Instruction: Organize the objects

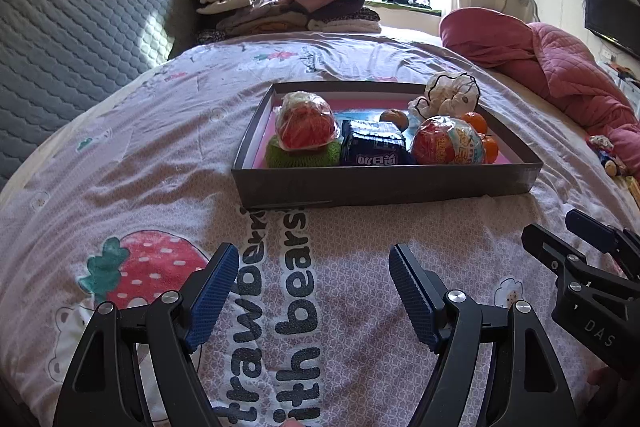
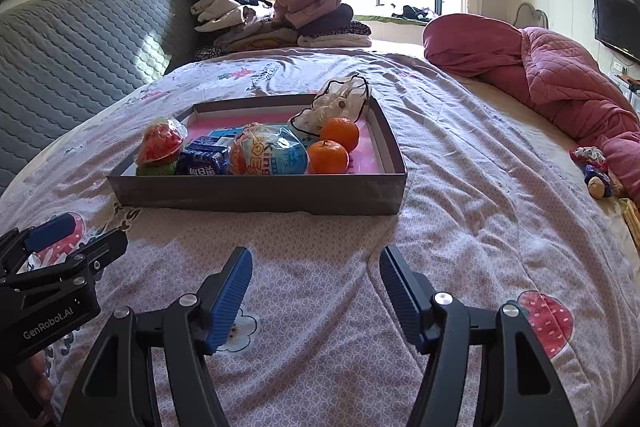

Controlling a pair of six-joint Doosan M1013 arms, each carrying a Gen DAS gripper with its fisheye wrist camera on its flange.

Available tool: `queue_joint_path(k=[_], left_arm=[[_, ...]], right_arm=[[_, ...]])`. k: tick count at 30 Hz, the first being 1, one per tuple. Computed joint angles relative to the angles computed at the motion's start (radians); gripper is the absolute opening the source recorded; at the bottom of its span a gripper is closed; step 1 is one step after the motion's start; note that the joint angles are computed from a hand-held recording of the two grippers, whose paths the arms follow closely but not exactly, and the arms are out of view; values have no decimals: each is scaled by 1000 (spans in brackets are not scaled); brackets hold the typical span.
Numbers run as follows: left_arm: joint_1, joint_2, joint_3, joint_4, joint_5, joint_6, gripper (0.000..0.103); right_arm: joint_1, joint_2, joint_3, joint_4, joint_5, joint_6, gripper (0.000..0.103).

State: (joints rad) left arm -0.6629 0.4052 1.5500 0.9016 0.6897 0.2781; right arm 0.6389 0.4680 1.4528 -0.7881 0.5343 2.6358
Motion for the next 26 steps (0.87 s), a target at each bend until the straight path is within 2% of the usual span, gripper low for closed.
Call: queue_joint_path(k=[16,23,26], left_arm=[[6,8,5,11,-11,-10,79],[19,9,14,-2,-62,-11,79],[21,12,10,-20,-60,3,79]], right_arm=[[-3,14,-9,23,2,-18,66],[-6,24,-19,59,10,-53,66],[-8,29,-25,80,15,-72,66]])
